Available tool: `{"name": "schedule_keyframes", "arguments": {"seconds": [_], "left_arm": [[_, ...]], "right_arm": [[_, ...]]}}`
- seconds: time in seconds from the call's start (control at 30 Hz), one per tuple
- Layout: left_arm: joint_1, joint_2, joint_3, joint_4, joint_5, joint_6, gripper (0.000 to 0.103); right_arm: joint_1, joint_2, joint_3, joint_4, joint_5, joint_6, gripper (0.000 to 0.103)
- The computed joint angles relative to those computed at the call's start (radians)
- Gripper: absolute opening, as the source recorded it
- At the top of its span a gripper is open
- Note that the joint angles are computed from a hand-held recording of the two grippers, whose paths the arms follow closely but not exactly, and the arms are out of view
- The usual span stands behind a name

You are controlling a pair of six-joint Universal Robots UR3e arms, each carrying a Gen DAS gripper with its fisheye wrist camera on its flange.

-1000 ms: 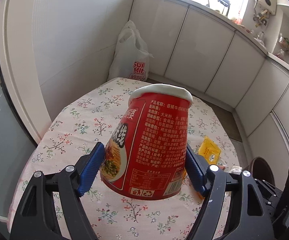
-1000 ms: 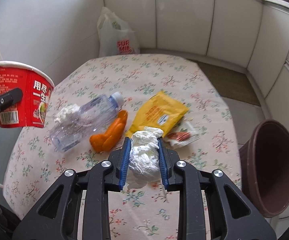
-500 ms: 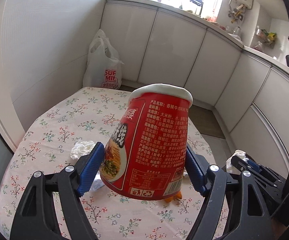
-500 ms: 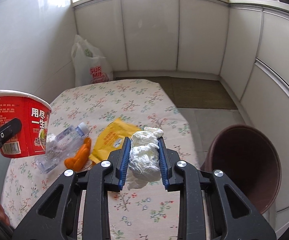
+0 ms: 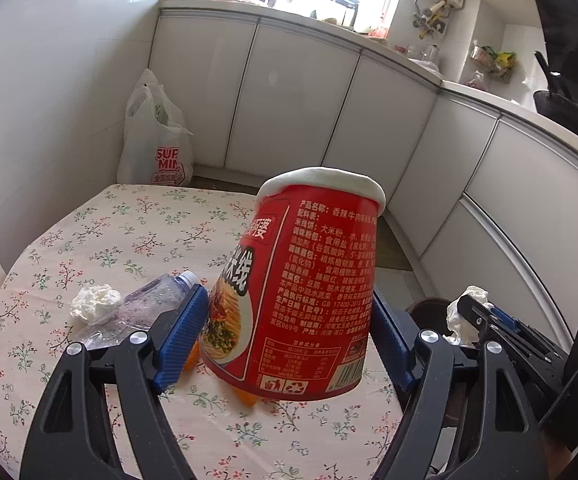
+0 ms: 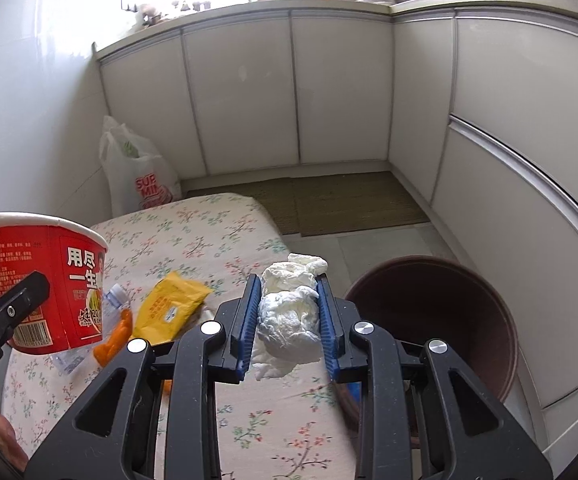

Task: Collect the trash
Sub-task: 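Carry the tissue and the red cup with both tools over the brown bin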

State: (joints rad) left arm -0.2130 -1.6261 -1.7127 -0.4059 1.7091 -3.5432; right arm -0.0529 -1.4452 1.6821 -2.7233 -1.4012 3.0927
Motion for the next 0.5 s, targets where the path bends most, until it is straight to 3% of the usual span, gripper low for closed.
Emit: {"name": "schedule_keyframes", "arguments": {"seconds": [0.5], "left_arm": [[-0.145, -0.2, 0.256, -0.071, 0.038, -0.019, 0.077]], "right_arm": [[-0.223, -0.051, 0.057, -0.015, 0.072, 0.04, 0.027]]}}
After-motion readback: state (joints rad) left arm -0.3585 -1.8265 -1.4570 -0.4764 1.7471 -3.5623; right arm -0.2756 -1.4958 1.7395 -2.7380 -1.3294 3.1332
